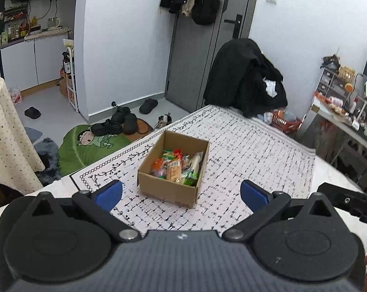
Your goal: Organize snacks
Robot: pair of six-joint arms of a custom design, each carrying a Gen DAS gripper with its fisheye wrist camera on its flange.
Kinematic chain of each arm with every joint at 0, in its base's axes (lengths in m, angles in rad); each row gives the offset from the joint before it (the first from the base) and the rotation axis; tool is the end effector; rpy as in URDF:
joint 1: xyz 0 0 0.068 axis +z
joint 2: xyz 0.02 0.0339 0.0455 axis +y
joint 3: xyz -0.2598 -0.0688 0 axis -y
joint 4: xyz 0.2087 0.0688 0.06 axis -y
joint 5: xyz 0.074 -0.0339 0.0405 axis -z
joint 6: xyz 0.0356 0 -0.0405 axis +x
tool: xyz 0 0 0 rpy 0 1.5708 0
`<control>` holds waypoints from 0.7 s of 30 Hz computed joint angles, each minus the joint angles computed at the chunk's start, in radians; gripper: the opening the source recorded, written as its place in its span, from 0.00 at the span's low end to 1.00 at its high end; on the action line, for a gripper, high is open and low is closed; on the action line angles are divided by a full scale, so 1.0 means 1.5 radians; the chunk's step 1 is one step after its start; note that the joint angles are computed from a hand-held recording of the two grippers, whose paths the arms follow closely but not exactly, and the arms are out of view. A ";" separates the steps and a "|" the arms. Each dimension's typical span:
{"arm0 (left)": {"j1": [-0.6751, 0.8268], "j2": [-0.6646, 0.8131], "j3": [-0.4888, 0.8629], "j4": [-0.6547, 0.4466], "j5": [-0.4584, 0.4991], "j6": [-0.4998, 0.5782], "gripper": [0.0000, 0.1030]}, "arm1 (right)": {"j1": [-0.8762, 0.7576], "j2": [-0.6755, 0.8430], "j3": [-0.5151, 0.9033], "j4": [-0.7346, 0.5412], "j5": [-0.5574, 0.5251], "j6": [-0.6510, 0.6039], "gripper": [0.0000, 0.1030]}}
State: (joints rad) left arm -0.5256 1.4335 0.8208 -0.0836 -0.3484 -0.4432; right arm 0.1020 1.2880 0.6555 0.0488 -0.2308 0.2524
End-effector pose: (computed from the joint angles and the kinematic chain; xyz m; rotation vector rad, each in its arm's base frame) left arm 0.2415 -0.1260 0.2310 -0.0908 2.2195 -0.1371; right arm 0.2399 0.0327 0.2281 0.0281 2.1716 0.4529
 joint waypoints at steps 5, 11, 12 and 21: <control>0.008 0.012 -0.001 0.006 0.009 0.000 1.00 | -0.001 0.013 0.004 -0.004 0.001 -0.001 1.00; 0.014 0.021 -0.005 0.013 0.017 0.001 1.00 | -0.001 0.022 0.007 -0.007 0.002 -0.002 1.00; 0.015 0.021 -0.007 0.015 0.018 0.002 1.00 | -0.001 0.024 0.010 -0.008 0.002 -0.003 1.00; 0.017 0.026 -0.005 0.018 0.022 0.004 1.00 | -0.001 0.035 0.016 -0.010 0.003 -0.006 1.00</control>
